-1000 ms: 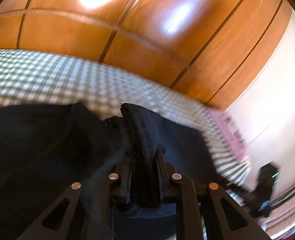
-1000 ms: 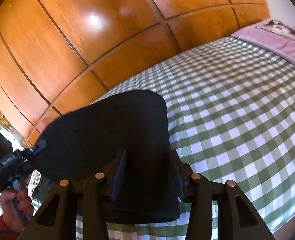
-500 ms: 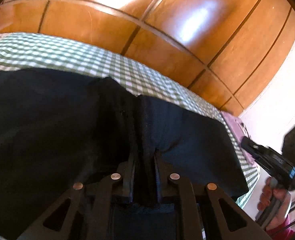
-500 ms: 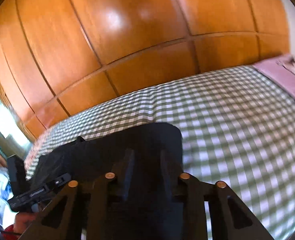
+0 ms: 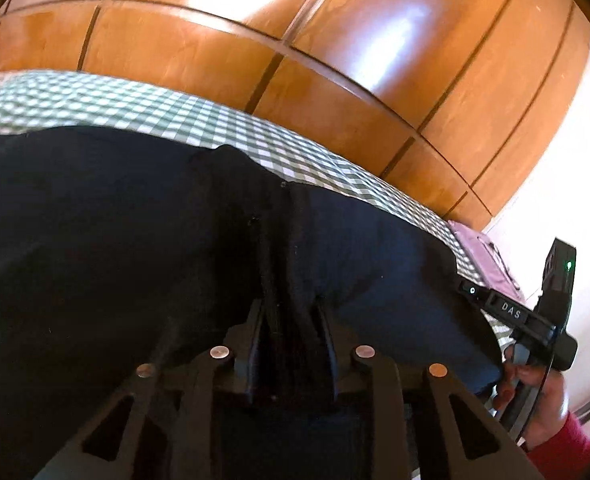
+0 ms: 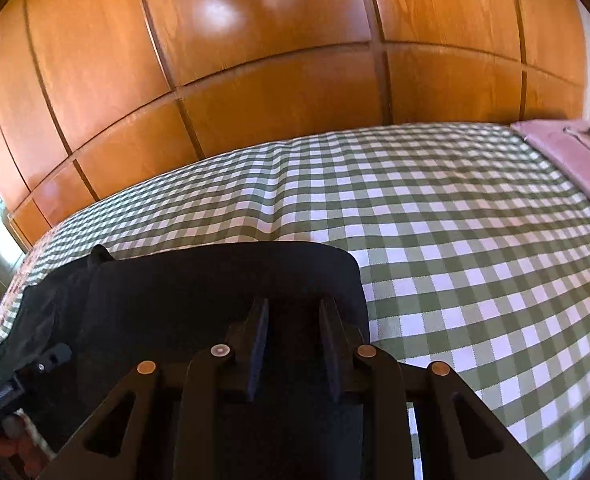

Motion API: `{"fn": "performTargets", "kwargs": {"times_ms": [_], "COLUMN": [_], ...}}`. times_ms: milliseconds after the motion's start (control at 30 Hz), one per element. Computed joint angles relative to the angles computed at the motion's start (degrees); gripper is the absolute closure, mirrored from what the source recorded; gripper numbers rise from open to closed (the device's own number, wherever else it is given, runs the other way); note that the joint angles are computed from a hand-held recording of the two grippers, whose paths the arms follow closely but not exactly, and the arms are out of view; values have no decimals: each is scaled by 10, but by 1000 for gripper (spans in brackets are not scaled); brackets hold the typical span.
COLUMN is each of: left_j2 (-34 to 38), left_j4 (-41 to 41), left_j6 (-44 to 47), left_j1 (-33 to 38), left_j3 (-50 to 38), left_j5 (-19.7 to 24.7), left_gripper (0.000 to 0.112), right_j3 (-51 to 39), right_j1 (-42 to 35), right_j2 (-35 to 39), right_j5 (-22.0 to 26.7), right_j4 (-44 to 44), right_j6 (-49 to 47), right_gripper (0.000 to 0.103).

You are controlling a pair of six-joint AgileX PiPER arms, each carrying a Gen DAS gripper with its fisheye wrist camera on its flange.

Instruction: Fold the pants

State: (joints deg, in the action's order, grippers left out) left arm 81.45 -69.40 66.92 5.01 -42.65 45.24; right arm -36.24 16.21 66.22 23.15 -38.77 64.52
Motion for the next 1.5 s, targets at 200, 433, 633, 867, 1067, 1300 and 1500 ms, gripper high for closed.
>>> {"fn": "performTargets", "kwargs": {"times_ms": [200,433,633,867,1067,1300,1500], "left_j2": [21,-40,-40,4,62,85,144], "left_j4": [27,62,87,115,137,155,90], "left_j6": [-63,-58,-59,-105,-171,-201,-160], "left_j1": [47,198,364,507,531,507,518], "left_j3": [-35,-41,-69,-103,-139,-143,-146], "left_j5": [77,144,192,185,182,192,224], "left_gripper": [80,72,59,56,56,57,58], "right_j3": [-4,-49,-94,-153,-158,-118,-113], "right_j1": [9,136,210,259,284,258,276], "right_j2": [3,-5,62,156,187,168,168], "right_j5": [10,127,66,13,7,-55,-43], "right_j4": [-23,-99,-45,35,-4,-1,-87], "right_j6": [17,110,68,0,30,57,139], "right_gripper": [78,72,72,72,72,72,72]}}
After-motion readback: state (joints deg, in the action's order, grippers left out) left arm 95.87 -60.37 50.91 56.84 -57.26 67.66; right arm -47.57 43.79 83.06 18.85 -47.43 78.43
